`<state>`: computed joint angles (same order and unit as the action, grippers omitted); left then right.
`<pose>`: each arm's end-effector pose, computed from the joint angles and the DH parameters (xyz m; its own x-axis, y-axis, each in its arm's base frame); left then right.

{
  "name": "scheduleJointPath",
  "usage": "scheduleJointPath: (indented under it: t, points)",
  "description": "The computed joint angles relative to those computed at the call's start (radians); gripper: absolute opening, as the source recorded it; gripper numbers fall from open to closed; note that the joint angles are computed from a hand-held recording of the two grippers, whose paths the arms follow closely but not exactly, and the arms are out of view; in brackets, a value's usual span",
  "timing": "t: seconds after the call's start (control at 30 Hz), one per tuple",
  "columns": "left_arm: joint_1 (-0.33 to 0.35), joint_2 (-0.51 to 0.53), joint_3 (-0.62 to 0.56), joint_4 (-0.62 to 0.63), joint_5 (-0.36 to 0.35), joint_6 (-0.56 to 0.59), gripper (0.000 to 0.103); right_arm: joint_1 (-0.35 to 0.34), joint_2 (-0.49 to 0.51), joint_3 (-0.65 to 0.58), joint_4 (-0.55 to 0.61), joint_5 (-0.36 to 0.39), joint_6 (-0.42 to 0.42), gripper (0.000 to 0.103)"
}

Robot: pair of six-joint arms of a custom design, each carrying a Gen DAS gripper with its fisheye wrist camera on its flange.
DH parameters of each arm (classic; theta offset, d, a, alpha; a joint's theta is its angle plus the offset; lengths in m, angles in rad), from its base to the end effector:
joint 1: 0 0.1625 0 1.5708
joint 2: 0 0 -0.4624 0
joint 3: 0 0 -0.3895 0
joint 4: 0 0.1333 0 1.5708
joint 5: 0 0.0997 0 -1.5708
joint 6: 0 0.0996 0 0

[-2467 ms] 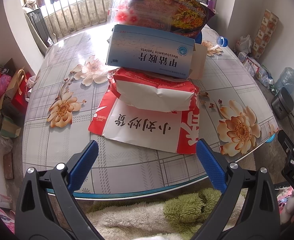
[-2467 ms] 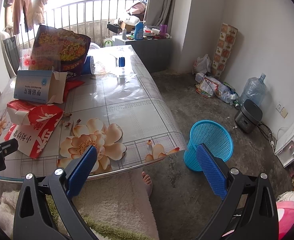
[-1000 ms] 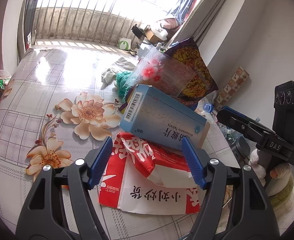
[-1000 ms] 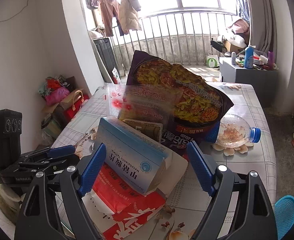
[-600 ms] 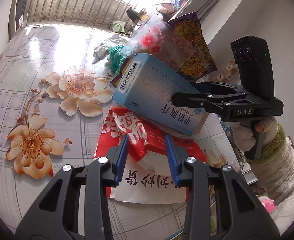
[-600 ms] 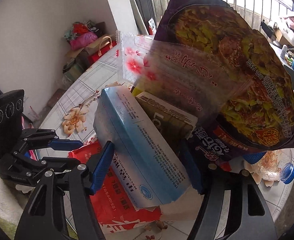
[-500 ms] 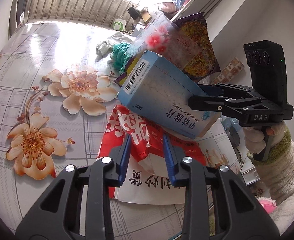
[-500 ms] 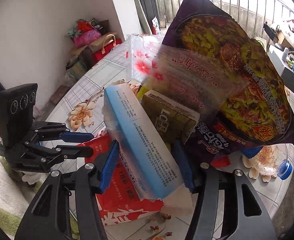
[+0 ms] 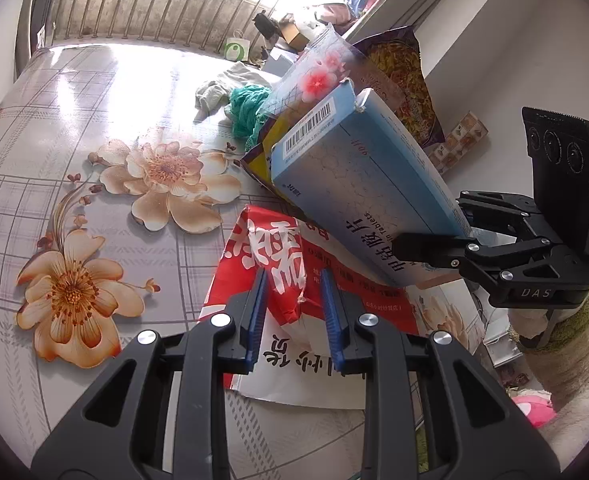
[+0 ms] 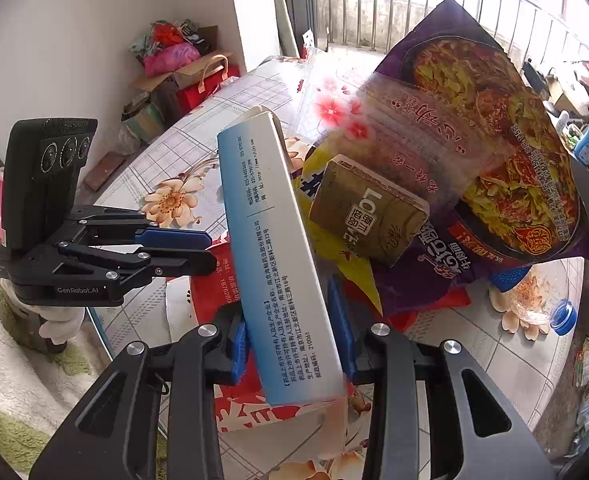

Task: Collect trash
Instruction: 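Grasp the white-blue medicine box with the right gripper and lift it, then grasp the small brown box with the left gripper while the right gripper holds the medicine box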

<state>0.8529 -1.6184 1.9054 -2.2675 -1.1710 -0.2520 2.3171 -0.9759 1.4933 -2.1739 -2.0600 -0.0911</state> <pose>-0.1859 -0.4744 0.4697 -0.9211 0.3014 -0.2464 0.3859 0.7910 -0.4748 0.5418 -0.4585 0.2737 -0.6111 -0.6339 0.4740 -0.7351 0.6766 -0.0426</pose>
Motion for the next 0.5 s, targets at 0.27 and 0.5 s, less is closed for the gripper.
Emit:
scheduleJointPath:
  t: [0.27,0.5]
  points:
    - [-0.010,0.023,-0.043,-0.046,0.033,0.057,0.025,0.015,-0.117,0.130,-0.105,-0.049,0.130,0.034]
    - [0.017,0.171,-0.181,-0.010,0.030,0.169,0.030,0.001,-0.067,0.190,-0.221,-0.057,0.252,0.034]
